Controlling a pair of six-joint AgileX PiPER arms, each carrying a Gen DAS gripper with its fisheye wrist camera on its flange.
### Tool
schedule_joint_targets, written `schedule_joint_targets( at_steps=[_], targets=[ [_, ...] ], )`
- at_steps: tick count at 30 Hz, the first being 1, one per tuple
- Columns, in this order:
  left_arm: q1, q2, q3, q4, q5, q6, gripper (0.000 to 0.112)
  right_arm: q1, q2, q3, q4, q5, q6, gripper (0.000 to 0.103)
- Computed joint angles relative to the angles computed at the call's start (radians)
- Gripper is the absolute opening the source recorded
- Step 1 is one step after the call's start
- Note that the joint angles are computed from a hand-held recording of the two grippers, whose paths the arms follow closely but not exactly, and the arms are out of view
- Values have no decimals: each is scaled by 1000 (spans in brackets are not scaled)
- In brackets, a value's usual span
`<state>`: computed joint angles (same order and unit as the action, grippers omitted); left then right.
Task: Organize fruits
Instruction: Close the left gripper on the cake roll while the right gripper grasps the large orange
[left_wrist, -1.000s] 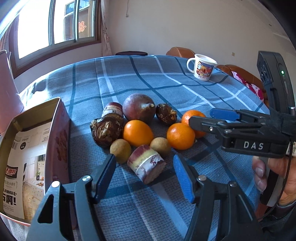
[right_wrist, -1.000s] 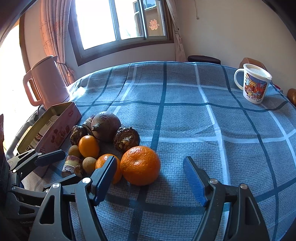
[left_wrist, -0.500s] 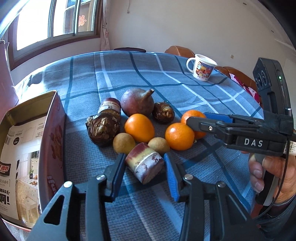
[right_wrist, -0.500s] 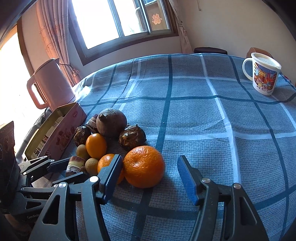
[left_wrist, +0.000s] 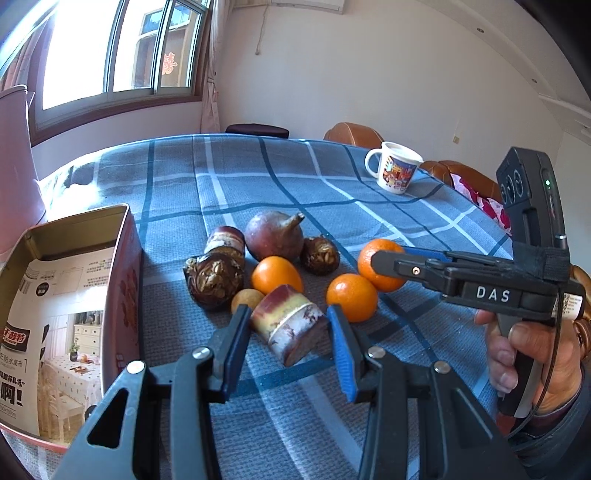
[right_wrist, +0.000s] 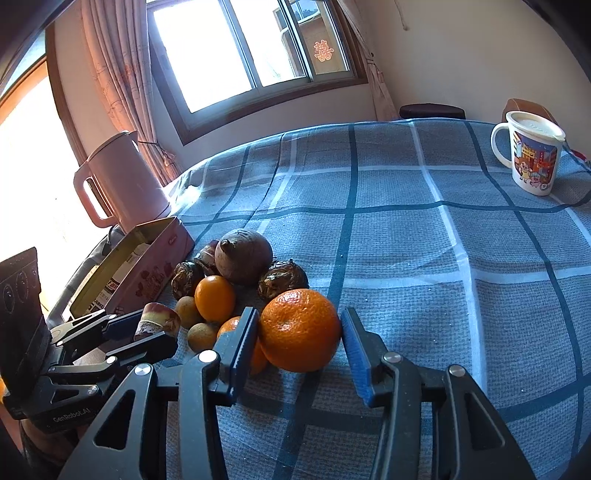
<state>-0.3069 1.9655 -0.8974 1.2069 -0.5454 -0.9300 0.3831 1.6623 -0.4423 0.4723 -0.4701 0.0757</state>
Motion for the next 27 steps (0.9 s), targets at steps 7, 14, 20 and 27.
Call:
schedule_joint_targets(
  at_steps=[7, 14, 20, 27],
  targets=[
    [13, -14, 44, -110, -47, 118, 44, 58, -23, 20, 141, -61, -118, 48],
    [18, -25, 76, -201, -79, 207, 44, 94, -36, 43, 173, -121, -139, 48],
    [25, -34, 109, -266, -114, 277, 44, 142, -43, 56, 242, -176, -190, 48],
    [23, -45, 138, -334, -141, 345, 44, 181, -51, 78, 275, -237, -204, 48]
  ],
)
